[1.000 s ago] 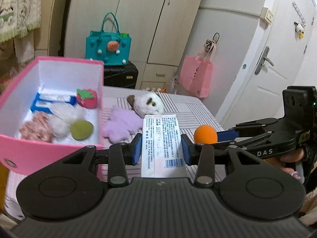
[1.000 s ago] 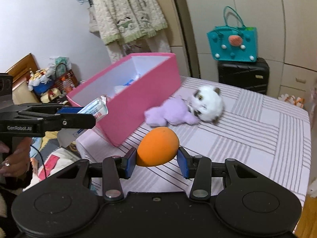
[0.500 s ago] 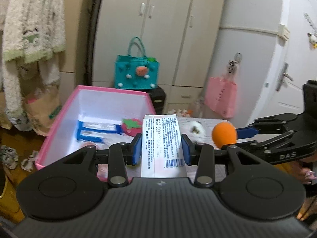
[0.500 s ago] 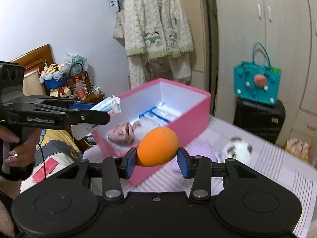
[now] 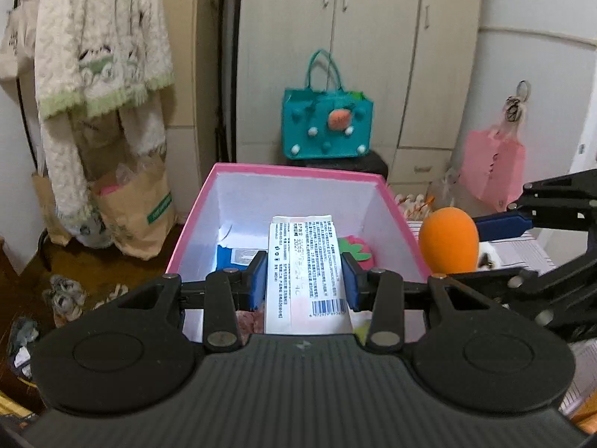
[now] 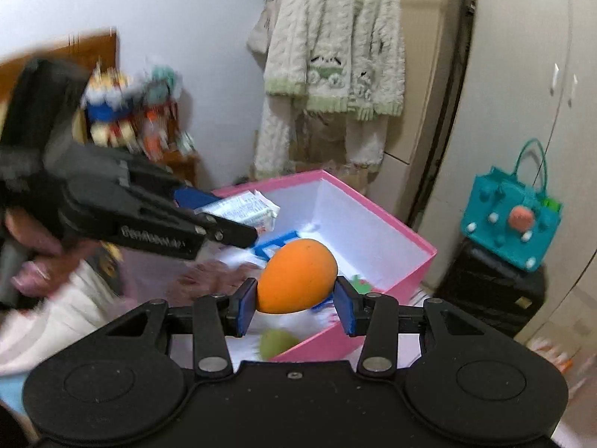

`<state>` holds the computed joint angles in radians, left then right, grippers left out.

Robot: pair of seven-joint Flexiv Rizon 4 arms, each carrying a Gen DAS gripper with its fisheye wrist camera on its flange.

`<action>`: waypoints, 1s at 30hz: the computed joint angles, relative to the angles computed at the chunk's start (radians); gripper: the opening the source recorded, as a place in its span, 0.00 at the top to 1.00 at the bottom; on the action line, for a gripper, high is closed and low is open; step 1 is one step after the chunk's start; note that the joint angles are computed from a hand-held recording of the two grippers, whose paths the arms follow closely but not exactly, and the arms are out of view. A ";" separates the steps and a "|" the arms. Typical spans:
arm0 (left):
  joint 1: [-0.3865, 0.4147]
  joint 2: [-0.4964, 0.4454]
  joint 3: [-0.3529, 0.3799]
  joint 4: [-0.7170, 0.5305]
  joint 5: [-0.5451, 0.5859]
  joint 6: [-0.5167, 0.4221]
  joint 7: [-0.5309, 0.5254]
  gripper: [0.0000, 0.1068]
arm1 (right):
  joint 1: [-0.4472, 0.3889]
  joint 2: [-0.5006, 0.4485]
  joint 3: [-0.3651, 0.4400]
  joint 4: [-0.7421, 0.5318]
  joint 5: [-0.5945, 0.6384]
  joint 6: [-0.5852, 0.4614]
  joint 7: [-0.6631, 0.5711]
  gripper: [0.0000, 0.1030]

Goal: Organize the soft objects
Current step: 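Carry the wipes pack and orange sponge into the pink box and open both grippers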

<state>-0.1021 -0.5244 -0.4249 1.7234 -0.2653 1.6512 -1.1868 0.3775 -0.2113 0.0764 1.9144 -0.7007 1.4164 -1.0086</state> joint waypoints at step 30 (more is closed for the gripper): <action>-0.087 0.036 0.139 -0.048 0.015 -0.131 -0.048 0.50 | -0.021 0.007 0.077 -0.092 0.332 -0.159 -0.189 0.44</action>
<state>-0.1887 -0.4884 -0.2861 1.6759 -0.2503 1.5198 -1.2344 0.3564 -0.2039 0.1537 1.8221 -0.3684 1.2575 -1.1971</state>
